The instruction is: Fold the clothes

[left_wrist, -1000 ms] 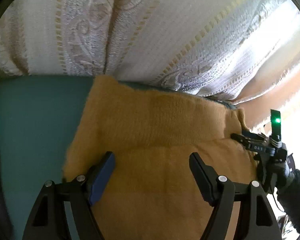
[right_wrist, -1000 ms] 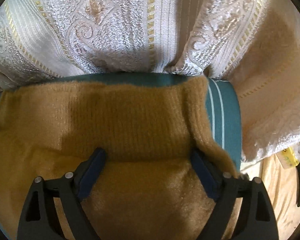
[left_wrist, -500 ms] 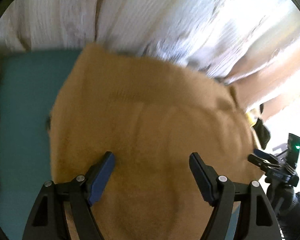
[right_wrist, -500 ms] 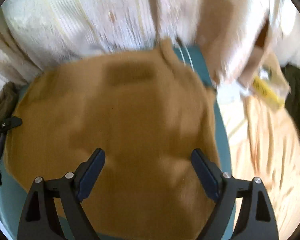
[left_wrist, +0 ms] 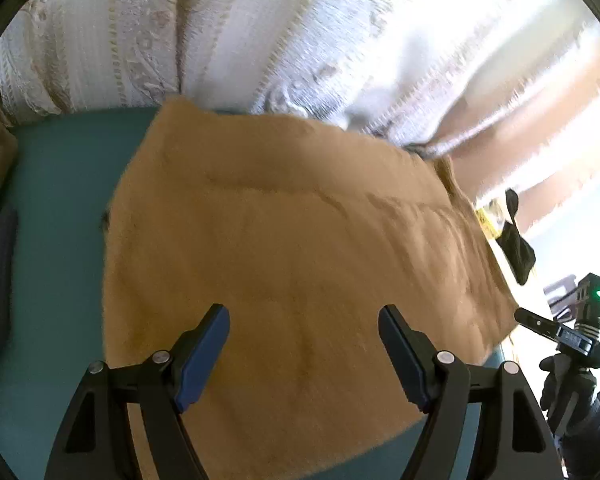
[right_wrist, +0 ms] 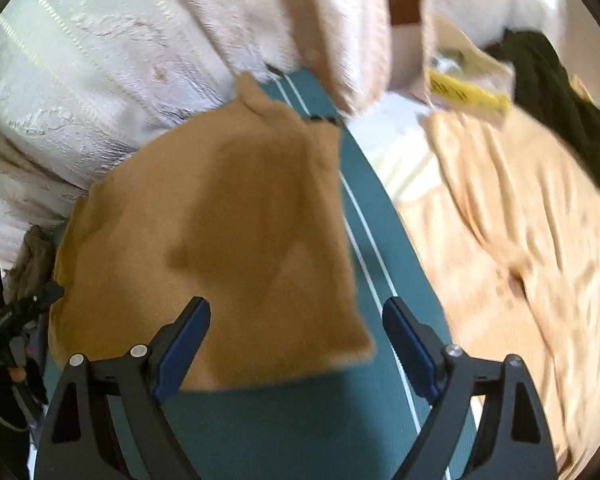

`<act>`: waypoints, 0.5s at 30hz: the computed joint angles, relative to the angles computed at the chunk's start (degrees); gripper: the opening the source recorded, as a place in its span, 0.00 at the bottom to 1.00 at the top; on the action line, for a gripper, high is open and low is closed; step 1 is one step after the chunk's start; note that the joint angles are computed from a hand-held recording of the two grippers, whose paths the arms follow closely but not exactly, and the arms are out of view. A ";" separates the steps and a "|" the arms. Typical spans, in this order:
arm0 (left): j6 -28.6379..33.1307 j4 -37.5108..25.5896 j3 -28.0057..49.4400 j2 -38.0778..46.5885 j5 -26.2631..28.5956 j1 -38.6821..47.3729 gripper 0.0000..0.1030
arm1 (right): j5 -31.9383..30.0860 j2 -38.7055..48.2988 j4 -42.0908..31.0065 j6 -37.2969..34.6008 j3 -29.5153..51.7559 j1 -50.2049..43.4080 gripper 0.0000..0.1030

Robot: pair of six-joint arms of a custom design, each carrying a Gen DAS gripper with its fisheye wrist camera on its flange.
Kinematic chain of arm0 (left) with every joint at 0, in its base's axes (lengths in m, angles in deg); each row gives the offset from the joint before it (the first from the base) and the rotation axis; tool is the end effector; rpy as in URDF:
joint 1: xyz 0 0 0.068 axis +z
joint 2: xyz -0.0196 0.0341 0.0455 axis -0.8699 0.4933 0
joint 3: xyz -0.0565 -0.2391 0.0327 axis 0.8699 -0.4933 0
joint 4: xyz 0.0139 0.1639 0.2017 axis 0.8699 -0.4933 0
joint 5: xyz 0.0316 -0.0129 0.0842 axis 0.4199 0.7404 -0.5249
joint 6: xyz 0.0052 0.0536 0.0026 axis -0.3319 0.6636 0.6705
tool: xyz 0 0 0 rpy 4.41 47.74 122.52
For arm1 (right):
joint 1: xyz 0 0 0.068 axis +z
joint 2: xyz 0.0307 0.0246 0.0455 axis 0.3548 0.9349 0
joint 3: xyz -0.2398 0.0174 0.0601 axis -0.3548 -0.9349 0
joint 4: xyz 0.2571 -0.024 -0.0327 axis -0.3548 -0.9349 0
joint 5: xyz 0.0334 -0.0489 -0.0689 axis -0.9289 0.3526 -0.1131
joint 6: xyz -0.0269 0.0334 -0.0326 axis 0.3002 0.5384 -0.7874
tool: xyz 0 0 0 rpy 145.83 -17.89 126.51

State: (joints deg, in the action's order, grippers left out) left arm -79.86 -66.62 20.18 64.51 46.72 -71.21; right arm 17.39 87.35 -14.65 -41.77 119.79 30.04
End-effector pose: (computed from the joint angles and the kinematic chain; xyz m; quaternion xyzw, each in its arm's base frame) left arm 0.2565 -0.0543 0.2936 -0.1411 0.9342 -0.1808 0.2732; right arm 0.3347 0.0670 0.3545 -0.1254 0.9550 0.1853 0.1947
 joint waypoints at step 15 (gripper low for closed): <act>-2.28 -1.38 1.73 2.42 -1.02 -3.67 0.76 | -11.00 -6.24 10.16 12.55 -15.65 -1.18 0.88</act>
State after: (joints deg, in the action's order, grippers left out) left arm -82.14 -68.01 21.91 66.93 45.70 -74.88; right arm 6.39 81.11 -4.49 -29.22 104.14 28.86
